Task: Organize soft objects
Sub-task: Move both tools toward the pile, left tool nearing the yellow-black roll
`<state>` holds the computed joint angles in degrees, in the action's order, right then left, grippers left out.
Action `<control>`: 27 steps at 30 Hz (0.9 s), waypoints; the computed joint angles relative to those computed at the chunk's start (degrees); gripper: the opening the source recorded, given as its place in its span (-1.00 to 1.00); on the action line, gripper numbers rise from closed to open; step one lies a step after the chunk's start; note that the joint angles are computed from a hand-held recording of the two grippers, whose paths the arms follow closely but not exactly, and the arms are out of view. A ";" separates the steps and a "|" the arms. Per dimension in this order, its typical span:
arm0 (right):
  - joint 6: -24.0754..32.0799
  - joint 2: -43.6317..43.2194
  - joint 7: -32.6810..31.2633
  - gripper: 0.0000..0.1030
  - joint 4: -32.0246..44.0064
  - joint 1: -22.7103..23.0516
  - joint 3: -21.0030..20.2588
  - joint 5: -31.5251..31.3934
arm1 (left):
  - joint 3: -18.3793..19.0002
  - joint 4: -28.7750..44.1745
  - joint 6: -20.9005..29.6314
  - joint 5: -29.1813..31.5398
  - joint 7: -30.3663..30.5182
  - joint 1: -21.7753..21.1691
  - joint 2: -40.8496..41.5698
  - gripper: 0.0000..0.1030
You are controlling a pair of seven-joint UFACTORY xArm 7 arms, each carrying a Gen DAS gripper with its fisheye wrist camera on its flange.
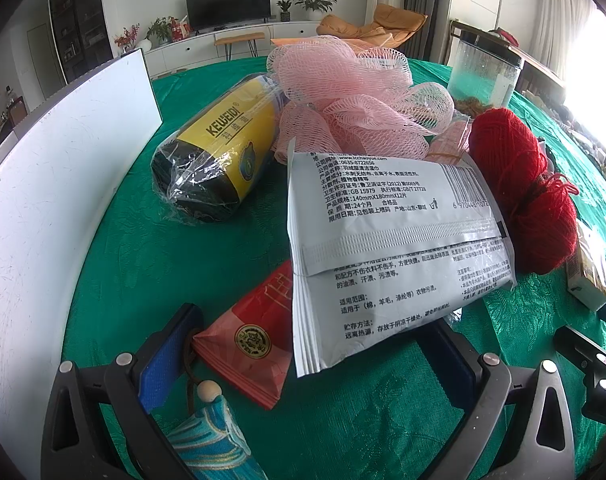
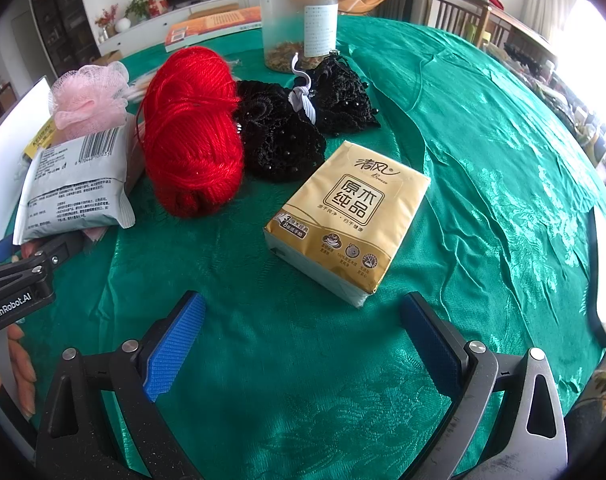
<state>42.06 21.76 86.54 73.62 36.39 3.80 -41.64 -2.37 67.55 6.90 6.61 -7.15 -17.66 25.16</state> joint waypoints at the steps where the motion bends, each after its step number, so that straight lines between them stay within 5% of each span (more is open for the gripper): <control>1: 0.00 0.00 0.00 0.93 0.00 0.00 0.00 0.00 | 0.04 -0.13 -0.05 0.00 -0.04 -0.05 -0.08 1.00; 27: 0.79 0.42 -1.12 0.93 0.80 0.00 0.00 1.63 | 0.06 -0.15 -0.09 -0.05 0.02 -0.07 -0.08 1.00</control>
